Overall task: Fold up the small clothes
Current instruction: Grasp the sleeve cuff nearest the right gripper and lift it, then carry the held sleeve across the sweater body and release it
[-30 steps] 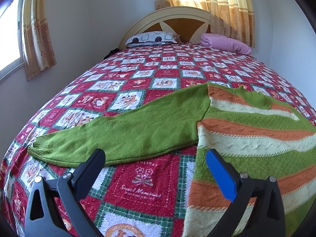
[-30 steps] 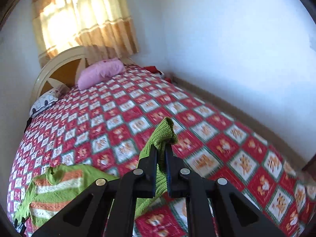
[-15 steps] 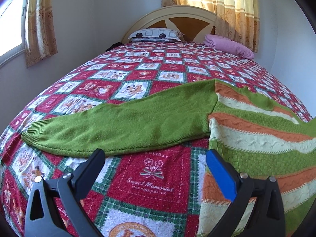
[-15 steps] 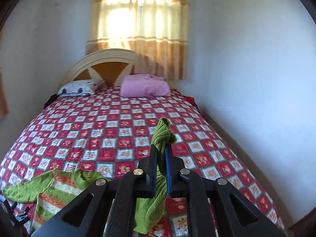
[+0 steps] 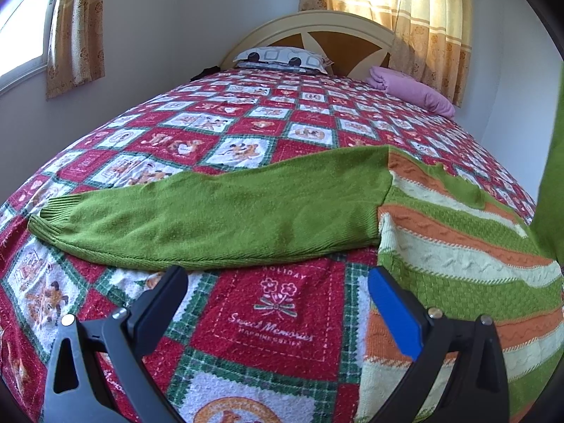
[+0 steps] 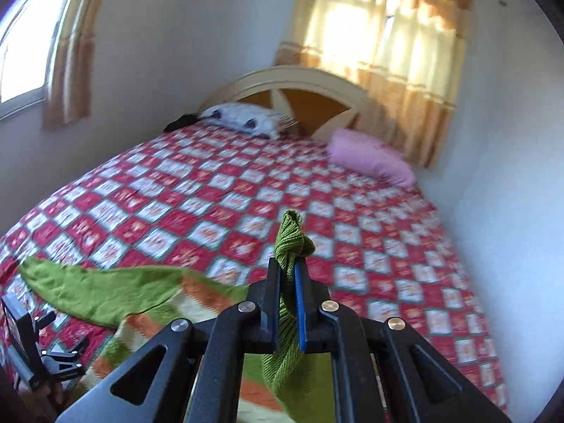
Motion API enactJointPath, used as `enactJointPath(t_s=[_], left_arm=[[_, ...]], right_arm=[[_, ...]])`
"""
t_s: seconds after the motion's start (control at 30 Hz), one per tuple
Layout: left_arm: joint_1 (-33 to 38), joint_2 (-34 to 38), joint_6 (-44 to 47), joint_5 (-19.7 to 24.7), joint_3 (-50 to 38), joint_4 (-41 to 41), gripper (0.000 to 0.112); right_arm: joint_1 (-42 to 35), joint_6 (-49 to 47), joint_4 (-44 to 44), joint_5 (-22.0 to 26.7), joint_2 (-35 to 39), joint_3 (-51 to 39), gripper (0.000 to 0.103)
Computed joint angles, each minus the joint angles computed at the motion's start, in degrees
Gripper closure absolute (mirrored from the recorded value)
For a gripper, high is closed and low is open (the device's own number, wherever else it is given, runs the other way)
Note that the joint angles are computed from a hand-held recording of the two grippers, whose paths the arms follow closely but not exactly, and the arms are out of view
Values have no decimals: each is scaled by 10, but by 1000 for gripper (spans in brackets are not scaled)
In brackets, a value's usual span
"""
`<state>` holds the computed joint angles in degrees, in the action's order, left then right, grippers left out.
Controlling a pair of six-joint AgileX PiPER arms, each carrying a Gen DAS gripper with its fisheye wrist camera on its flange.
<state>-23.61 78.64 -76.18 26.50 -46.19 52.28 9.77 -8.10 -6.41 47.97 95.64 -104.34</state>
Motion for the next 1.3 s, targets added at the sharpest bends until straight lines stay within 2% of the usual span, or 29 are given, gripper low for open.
enactJointPath(t_s=[0.1, 0.13, 0.17, 0.23, 0.33, 0.43, 0.57, 0.7, 0.83, 0.9, 0.97, 1.03, 1.1, 1.13, 1.17, 1.23, 1.3], left_arm=[[-3, 0, 2, 3, 1, -3, 9], [-4, 1, 4, 3, 1, -4, 9], [-3, 1, 9, 2, 1, -9, 9], [2, 2, 24, -2, 0, -25, 9], [14, -4, 54, -12, 4, -61, 9], [30, -16, 116, -21, 8, -122, 9], [8, -23, 137, 31, -20, -107, 9], [-15, -21, 203, 38, -82, -146, 9], [-61, 50, 246, 30, -169, -172, 9], [-71, 99, 308, 33, -213, -224, 10], [-72, 143, 362, 42, -251, -277, 27], [-77, 200, 394, 74, -303, -315, 33], [-66, 247, 434, 97, -346, -370, 56], [-55, 256, 476, 95, -351, -421, 86], [-47, 264, 505, 93, -352, -460, 103], [-50, 248, 523, 55, -330, -480, 107], [-57, 222, 504, 34, -309, -451, 107]], right_arm=[[51, 44, -12, -94, 28, 121, 96], [59, 38, 8, -109, 49, 147, 96], [60, 9, 52, -101, 77, 155, 93], [54, -46, 130, -79, 110, 177, 77], [30, -106, 194, -122, 64, 276, 68], [-44, -204, 261, -126, -15, 359, 52], [-144, -270, 280, -115, -81, 406, 51], [-212, -276, 245, -146, -113, 442, 51], [-279, -392, 341, -141, -145, 499, 48], [-294, -438, 369, -144, -157, 526, 47], [-295, -471, 382, -161, -168, 558, 47], [-294, -503, 402, -173, -169, 583, 47], [-305, -558, 452, -188, -177, 606, 44], [-307, -573, 468, -197, -180, 613, 42], [-313, -587, 486, -198, -180, 617, 41], [-329, -626, 527, -195, -176, 624, 37], [-335, -646, 547, -198, -175, 629, 35]])
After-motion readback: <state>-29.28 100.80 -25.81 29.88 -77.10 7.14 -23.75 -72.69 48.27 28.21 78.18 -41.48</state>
